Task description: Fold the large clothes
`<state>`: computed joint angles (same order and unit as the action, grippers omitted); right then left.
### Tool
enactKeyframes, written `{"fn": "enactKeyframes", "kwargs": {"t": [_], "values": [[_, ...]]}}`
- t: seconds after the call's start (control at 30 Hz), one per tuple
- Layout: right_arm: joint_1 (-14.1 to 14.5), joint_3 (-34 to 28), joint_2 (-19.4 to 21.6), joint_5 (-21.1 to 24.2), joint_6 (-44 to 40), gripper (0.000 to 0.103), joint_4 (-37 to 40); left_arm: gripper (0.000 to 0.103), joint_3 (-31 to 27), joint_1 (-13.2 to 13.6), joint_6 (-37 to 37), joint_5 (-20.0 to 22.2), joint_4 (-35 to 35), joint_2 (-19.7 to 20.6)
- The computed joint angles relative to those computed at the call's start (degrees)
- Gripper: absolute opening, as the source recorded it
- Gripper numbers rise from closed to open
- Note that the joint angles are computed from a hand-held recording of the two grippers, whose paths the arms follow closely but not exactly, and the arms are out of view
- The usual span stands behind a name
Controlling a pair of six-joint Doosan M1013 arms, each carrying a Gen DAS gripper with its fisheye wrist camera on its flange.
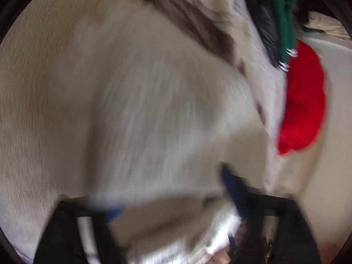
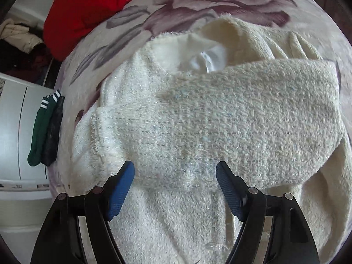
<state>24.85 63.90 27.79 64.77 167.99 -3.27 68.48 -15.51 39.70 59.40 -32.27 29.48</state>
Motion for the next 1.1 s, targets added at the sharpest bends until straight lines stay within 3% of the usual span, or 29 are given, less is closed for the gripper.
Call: {"fn": "enactKeyframes", "kwargs": {"t": [0.03, 0.1, 0.17, 0.27, 0.4, 0.47, 0.53, 0.6, 0.73, 0.83, 0.93, 1.1], "values": [[0.3, 0.4, -0.1, 0.4, 0.8, 0.078, -0.1, 0.013, -1.9, -0.2, -2.5, 1.0, 3.8, 0.7], [0.9, 0.0, 0.1, 1.7, 1.7, 0.078, 0.0, 0.01, -6.3, -0.7, -7.7, 1.9, 12.8, 2.0], [1.0, -0.7, 0.6, 2.5, 1.0, 0.078, 0.0, 0.009, -9.6, -0.8, -8.6, 2.2, 18.5, 3.0], [0.4, -4.0, 3.0, 2.4, -1.3, 0.078, -0.5, 0.009, -16.3, -0.7, -4.0, 2.6, 24.5, 5.5], [-0.3, -12.3, 8.5, 3.9, -4.9, 0.078, -0.8, 0.009, -22.3, -0.8, 1.0, 3.8, 27.1, 8.2], [-0.8, -16.1, 11.8, 4.2, -9.1, 0.078, 2.9, 0.009, -23.9, -1.3, 2.6, 3.9, 28.8, 8.8], [-1.6, -20.8, 16.2, 8.9, -13.9, 0.08, 10.5, 0.009, -26.7, -2.0, 5.2, 4.8, 31.2, 9.8], [-1.3, -22.1, 17.1, 9.9, -14.9, 0.085, 9.3, 0.008, -30.3, -2.7, 7.4, 6.0, 33.1, 11.1], [-1.6, -13.2, 11.1, 1.0, -12.1, 0.085, 10.1, 0.008, -35.5, -4.7, 12.4, 6.0, 37.3, 12.4], [-1.2, -3.7, 4.2, -4.0, -5.5, 0.085, 6.3, 0.008, -40.3, -7.8, 19.9, 5.2, 41.9, 13.7], [-0.8, 3.9, -1.6, -5.1, 1.1, 0.085, 2.4, 0.008, -45.4, -10.9, 28.1, 4.5, 42.6, 15.9], [-1.3, 15.9, -11.0, -4.4, 11.7, 0.085, 0.4, 0.008, -48.4, -17.0, 40.0, 5.8, 33.1, 18.1]]}}
